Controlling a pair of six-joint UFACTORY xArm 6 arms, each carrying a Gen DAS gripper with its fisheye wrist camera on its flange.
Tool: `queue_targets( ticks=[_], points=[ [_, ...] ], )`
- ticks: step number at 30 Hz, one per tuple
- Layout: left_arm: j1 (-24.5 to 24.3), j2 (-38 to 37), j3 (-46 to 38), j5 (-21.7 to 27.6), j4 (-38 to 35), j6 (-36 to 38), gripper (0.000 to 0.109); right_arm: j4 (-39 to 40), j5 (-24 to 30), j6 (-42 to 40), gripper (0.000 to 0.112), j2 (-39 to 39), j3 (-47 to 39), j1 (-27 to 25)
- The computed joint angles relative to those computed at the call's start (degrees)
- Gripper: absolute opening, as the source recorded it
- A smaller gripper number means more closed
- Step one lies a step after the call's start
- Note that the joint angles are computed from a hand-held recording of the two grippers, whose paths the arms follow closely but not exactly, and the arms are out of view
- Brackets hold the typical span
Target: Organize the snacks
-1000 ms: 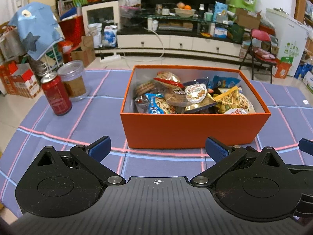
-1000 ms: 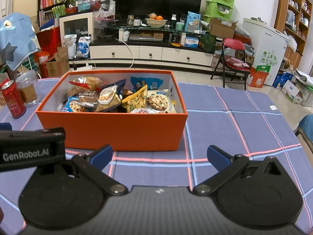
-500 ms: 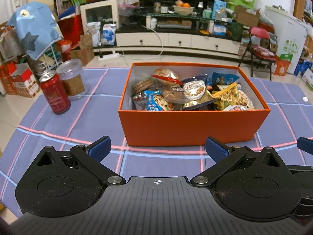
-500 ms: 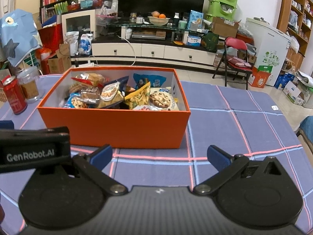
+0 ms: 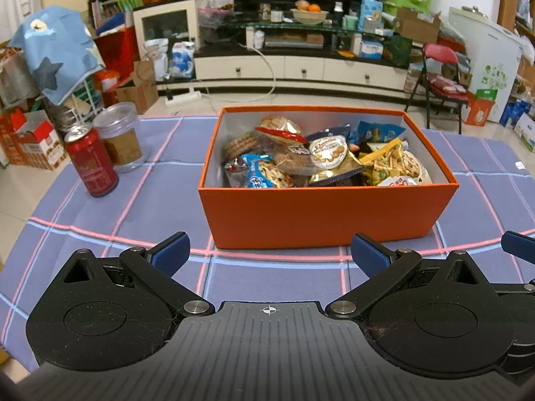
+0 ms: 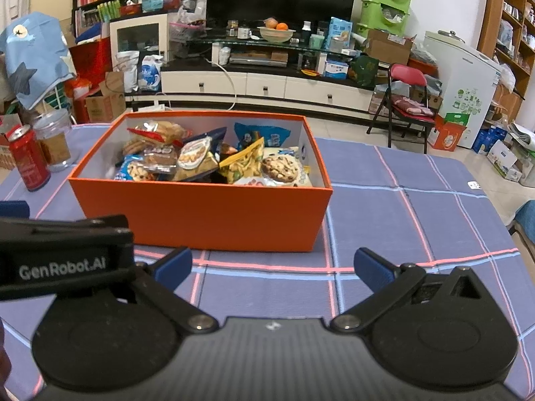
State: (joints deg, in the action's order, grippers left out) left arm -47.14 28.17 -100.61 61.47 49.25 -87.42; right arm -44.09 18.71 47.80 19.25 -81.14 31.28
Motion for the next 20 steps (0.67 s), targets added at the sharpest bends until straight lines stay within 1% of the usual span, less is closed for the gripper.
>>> queue_targets(
  ticks=[5, 12, 15, 20],
  points=[
    [-0.2, 0.4, -0.6, 0.7, 0.1, 0.2, 0.09, 0.3, -0.2, -0.1, 0.102, 0.0, 0.1, 0.1],
    [-1.3, 0.2, -0.1, 2.9, 3.1, -1.7, 0.09, 0.7, -0.6, -0.7, 0.102, 0.0, 0.3, 0.0],
    [-0.8, -1.0, 1.5, 1.5, 2.5, -2.6, 0.09, 0.6, -0.5, -0.5, 0.102, 0.0, 0.2, 0.1],
    [-0.9, -0.4, 0.7, 2.4, 2.5, -2.0, 0.09, 0.8, -0.6, -0.8, 0.102, 0.1, 0.3, 0.0]
  ],
)
